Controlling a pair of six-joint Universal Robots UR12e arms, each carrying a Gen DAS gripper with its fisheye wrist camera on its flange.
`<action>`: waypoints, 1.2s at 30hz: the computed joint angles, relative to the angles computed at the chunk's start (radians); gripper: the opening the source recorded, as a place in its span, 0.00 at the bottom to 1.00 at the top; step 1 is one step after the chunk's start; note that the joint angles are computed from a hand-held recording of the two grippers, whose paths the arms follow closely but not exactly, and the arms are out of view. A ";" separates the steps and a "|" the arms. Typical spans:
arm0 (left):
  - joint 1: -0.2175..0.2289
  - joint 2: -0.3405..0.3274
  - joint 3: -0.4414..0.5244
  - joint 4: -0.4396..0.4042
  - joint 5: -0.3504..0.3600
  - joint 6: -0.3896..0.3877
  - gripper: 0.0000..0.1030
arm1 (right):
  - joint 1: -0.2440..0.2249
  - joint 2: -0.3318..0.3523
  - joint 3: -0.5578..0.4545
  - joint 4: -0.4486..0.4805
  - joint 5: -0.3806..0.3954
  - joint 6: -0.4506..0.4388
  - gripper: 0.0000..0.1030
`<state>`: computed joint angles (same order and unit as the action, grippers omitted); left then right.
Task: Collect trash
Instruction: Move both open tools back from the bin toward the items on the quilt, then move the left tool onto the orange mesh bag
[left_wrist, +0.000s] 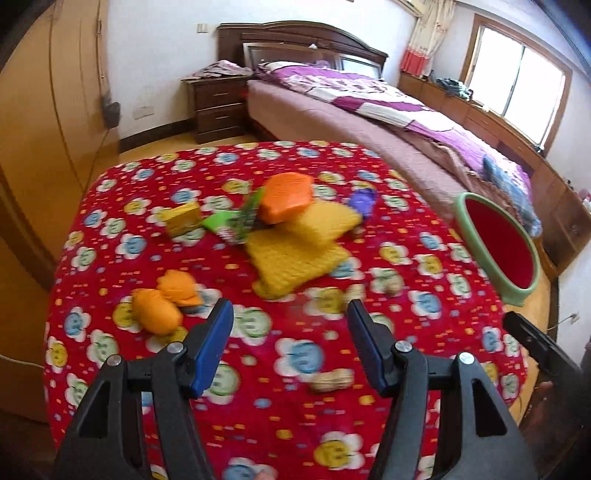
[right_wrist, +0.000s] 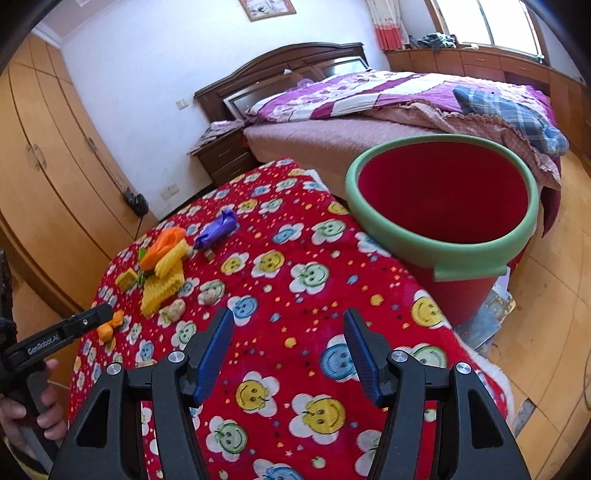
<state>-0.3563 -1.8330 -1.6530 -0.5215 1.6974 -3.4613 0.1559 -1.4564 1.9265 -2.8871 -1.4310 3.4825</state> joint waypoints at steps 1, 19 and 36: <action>0.003 0.000 -0.001 -0.004 0.008 0.001 0.62 | 0.003 0.002 -0.002 0.005 -0.002 -0.003 0.61; 0.060 -0.009 -0.041 -0.040 0.129 -0.012 0.62 | 0.028 0.030 -0.022 0.036 0.010 0.000 0.61; 0.086 -0.026 -0.062 0.021 0.067 -0.022 0.50 | 0.038 0.047 -0.039 0.077 0.021 0.006 0.61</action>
<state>-0.2705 -1.8587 -1.7153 -0.5001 1.7646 -3.4831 0.1941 -1.4091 1.8877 -2.8105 -1.4096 3.4884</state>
